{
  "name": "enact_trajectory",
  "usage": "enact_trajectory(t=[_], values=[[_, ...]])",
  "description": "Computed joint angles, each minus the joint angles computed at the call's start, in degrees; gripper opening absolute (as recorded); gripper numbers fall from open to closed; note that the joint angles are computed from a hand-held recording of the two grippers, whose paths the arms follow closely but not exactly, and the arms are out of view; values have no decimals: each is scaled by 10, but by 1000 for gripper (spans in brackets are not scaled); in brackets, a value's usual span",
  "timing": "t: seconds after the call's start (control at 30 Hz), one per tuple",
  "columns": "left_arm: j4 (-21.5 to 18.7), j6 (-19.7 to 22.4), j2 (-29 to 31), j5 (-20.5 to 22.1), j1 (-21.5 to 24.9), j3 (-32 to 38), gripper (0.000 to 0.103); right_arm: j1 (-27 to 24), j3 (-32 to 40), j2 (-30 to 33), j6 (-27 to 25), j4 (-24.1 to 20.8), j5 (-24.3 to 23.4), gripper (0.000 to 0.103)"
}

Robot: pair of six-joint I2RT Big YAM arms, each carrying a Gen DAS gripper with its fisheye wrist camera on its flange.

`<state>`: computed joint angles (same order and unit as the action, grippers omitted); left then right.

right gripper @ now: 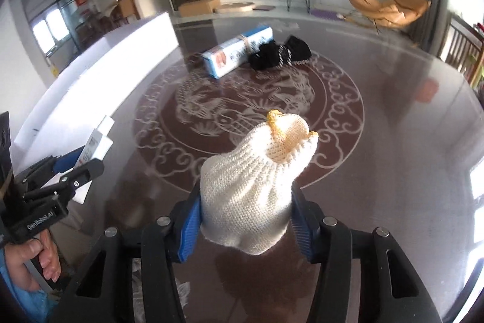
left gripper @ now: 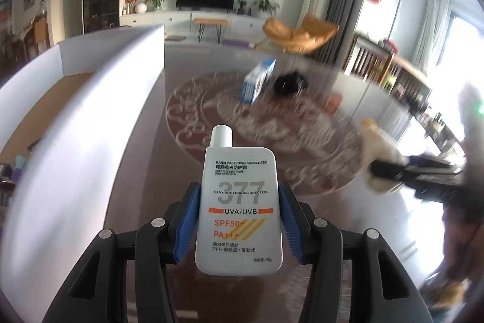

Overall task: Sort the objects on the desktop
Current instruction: 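Carry the sunscreen and glove over the brown box and open both tools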

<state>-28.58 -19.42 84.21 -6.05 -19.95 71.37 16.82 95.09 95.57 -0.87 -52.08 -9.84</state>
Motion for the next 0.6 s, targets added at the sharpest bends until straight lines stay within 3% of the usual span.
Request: enact_trajectory(t=[0.2, 0.33, 0.5, 0.6], values=[[4, -15, -83, 4, 24, -16, 51, 41, 56, 3, 1, -1, -33, 53], [-24, 1, -126, -8, 74, -13, 51, 91, 123, 27, 3, 0, -54, 54], [-66, 22, -134, -15, 159, -4, 51, 164, 272, 113, -8, -34, -69, 54], [-96, 30, -117, -8, 212, 5, 51, 202, 413, 202, -18, -97, -83, 54]])
